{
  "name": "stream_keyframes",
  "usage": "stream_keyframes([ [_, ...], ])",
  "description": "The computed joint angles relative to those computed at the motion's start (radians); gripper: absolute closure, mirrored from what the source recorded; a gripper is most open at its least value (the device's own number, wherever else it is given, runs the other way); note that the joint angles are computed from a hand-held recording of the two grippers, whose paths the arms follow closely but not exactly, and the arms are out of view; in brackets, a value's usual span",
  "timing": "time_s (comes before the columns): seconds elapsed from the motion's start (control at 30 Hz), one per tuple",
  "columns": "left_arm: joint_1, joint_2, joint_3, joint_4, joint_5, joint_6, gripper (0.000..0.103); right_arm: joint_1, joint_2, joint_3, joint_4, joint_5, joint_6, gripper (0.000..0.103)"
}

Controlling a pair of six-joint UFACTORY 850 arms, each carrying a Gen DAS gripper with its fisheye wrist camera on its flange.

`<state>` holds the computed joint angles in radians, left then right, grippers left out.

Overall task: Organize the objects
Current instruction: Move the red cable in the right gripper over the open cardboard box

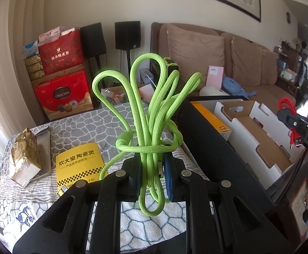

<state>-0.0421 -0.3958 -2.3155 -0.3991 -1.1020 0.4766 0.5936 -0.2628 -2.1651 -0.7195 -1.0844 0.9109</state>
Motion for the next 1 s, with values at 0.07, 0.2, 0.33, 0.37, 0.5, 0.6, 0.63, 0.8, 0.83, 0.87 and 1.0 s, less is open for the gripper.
stream_keyframes([
  [0.07,-0.001,0.001,0.002,-0.002,0.001,0.000,0.087,-0.002,0.003,0.003,0.000,0.001,0.002,0.077],
  [0.2,-0.005,0.003,0.004,-0.002,0.002,0.001,0.087,-0.005,0.010,0.010,-0.005,-0.001,0.008,0.077],
  [0.33,-0.008,0.005,0.006,-0.005,0.003,0.000,0.087,-0.008,0.018,0.019,-0.008,-0.001,0.016,0.077],
  [0.37,-0.009,0.005,0.006,-0.005,0.004,0.001,0.087,-0.009,0.019,0.020,-0.008,-0.001,0.017,0.077],
  [0.5,-0.010,0.001,-0.001,-0.006,0.002,-0.004,0.087,-0.011,0.021,0.021,-0.010,-0.003,0.021,0.077],
  [0.6,-0.010,-0.001,-0.004,-0.009,0.002,-0.003,0.087,-0.012,0.022,0.022,-0.010,-0.004,0.019,0.077],
  [0.63,-0.010,-0.002,-0.005,-0.009,0.002,-0.002,0.087,-0.012,0.022,0.022,-0.010,-0.005,0.018,0.077],
  [0.8,-0.013,-0.001,-0.006,-0.014,0.003,0.000,0.087,-0.012,0.021,0.020,-0.010,-0.007,0.018,0.077],
  [0.83,-0.013,-0.002,-0.008,-0.015,0.003,0.000,0.087,-0.013,0.022,0.021,-0.010,-0.007,0.018,0.077],
  [0.87,-0.014,-0.002,-0.010,-0.015,0.002,-0.001,0.087,-0.014,0.024,0.026,-0.010,-0.005,0.019,0.077],
  [1.0,-0.014,-0.003,-0.013,-0.017,0.003,-0.002,0.087,-0.017,0.030,0.035,-0.009,-0.003,0.021,0.077],
])
